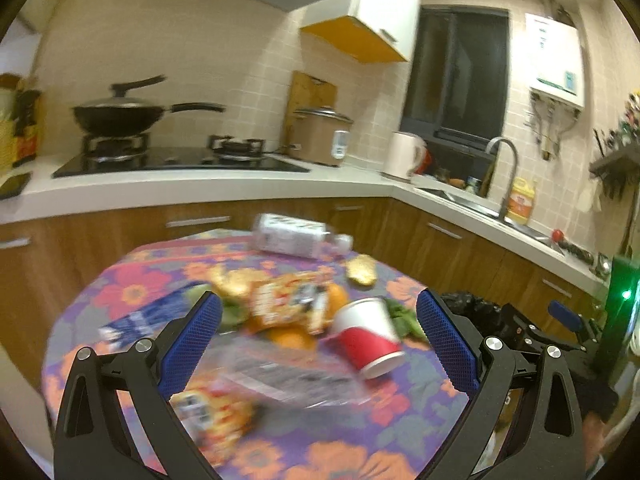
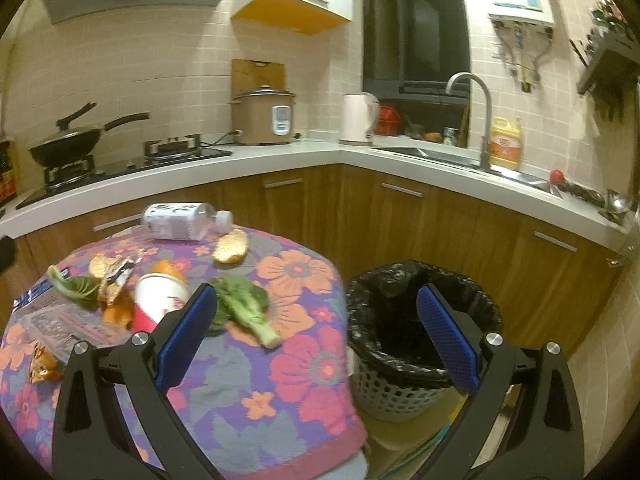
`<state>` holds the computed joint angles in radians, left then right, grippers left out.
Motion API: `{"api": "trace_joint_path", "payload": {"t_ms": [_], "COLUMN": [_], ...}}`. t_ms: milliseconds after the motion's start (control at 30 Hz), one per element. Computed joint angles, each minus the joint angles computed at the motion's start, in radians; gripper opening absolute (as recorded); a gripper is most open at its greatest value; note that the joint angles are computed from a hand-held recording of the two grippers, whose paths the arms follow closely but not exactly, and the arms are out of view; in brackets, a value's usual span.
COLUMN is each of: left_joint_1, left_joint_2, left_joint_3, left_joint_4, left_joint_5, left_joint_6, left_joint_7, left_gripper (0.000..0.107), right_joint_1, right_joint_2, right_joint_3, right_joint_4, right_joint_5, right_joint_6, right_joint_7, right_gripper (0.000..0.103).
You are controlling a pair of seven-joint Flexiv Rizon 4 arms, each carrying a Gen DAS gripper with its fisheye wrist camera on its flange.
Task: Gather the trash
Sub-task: 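Grasp the panda snack bag with the left gripper while the right grasps the clear plastic bag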
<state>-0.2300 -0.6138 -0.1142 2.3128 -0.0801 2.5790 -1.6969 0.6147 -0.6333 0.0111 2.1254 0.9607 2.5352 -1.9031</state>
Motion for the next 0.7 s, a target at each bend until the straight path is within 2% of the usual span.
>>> {"api": "trace_joint_path", "payload": {"t_ms": [167,233,367,500,600,700], "left_joint_1": [0.097,0.154,0.238,0.370,0.429,0.451], "left_joint_2": [0.053,0.058,0.056,0.022,-0.022,-0.055], "left_joint_3": [0.028,0.030,0.022,-0.064,-0.123,-0.152], "left_joint_4": [0.108,0.130,0.147,0.108,0.058,0.007], "left_joint_5": [0.033,0.086,0.194,0.365,0.428,0.445], "left_joint_6": [-0.005,-0.014,-0.091,-0.194,-0.256,-0.331], "left_joint_7": [-0.071,-0.106,-0.124,-0.181,-0.213,-0.201], "left_gripper": [0.095,0.094,0.094,0.094,0.094,0.093], "right_joint_1": [0.013,0.024,0.033,0.023,0.064,0.091], "right_joint_2": [-0.011,-0.014,-0.020,-0.023,-0.026,-0.025], "right_joint_3": [0.027,0.027,0.043,0.067,0.042,0.021], "right_joint_4": [0.005,0.007,0.038,0.080,0.090,0.096], "right_joint_5": [-0.064,-0.085,-0.181,-0.329,-0.348,-0.356], "right_joint_6": [-0.009,-0.023,-0.038,-0.048,-0.054,-0.059], "right_joint_7": [0.025,0.036,0.081,0.164,0.175,0.171], "right_gripper": [0.095,0.095,0.095,0.091,0.089,0.089]}}
